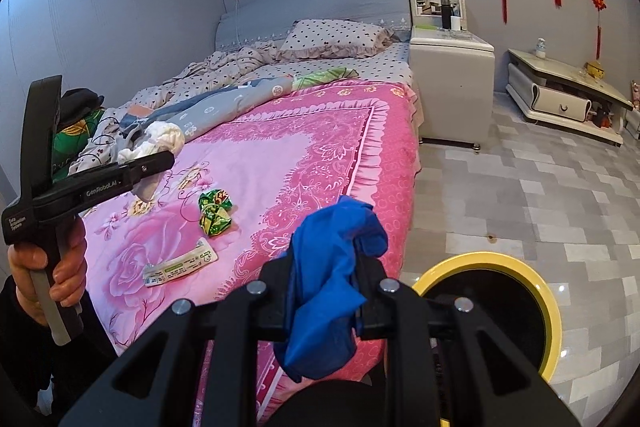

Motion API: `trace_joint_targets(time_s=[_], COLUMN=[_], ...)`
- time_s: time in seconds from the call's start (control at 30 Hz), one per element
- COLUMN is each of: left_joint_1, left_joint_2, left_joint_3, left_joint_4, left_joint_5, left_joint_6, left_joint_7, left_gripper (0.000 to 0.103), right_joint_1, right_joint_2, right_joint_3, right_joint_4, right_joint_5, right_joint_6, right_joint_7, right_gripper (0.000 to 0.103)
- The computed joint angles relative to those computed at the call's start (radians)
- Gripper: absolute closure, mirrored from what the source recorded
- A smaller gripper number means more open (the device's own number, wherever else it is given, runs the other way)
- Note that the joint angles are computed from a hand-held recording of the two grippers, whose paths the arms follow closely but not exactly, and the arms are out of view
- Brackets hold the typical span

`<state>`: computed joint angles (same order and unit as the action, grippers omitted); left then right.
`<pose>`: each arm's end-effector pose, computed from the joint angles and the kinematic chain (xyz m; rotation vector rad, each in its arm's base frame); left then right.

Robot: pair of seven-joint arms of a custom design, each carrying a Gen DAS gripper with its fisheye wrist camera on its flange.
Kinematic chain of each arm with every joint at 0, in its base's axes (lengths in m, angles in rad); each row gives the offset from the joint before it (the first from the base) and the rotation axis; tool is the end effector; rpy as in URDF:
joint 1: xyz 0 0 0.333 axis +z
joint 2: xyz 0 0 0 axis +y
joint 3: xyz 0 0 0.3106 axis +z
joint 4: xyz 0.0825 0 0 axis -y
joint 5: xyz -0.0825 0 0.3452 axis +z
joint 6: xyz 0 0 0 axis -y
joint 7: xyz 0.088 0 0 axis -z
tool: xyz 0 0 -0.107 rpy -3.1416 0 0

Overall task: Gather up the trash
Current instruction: 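Lift the blue glove and white tissue bundle toward the yellow bin, then lower both tools over the yellow bin and open them to drop the items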

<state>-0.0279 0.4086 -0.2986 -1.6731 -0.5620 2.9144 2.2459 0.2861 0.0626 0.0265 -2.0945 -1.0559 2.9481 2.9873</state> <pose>0.6563 -0.1526 0.4793 -1.3616 2.1212 -1.1133 0.5101 0.2247 0.4752 -1.5296 1.7551 -0.6514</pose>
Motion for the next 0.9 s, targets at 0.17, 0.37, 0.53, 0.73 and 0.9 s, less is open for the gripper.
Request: trace_joint_targets(time_s=[0.17, 0.37, 0.53, 0.73, 0.9], left_joint_1=[-0.001, -0.033, -0.074, -0.108, -0.141], left_joint_2=[-0.025, -0.046, -0.045, -0.027, 0.0], left_joint_3=[-0.051, -0.088, -0.094, -0.103, -0.097], left_joint_4=[-0.021, -0.05, -0.059, -0.051, -0.032], left_joint_5=[-0.048, -0.106, -0.104, -0.087, -0.054], left_joint_6=[-0.008, 0.032, 0.063, 0.064, 0.045], left_joint_7=[0.055, 0.134, 0.147, 0.156, 0.139], left_gripper=[0.077, 0.077, 0.077, 0.077, 0.077], right_joint_1=[-0.023, -0.072, -0.114, -0.155, -0.185], right_joint_2=[-0.046, -0.102, -0.138, -0.167, -0.186], right_joint_3=[-0.008, 0.005, 0.013, 0.019, 0.02], right_joint_4=[-0.04, -0.096, -0.141, -0.182, -0.221], right_joint_5=[-0.059, -0.103, -0.119, -0.124, -0.131], right_joint_6=[-0.012, -0.024, -0.022, -0.021, -0.019], right_joint_7=[0.069, 0.123, 0.152, 0.171, 0.19], right_gripper=[0.084, 0.084, 0.084, 0.084, 0.084])
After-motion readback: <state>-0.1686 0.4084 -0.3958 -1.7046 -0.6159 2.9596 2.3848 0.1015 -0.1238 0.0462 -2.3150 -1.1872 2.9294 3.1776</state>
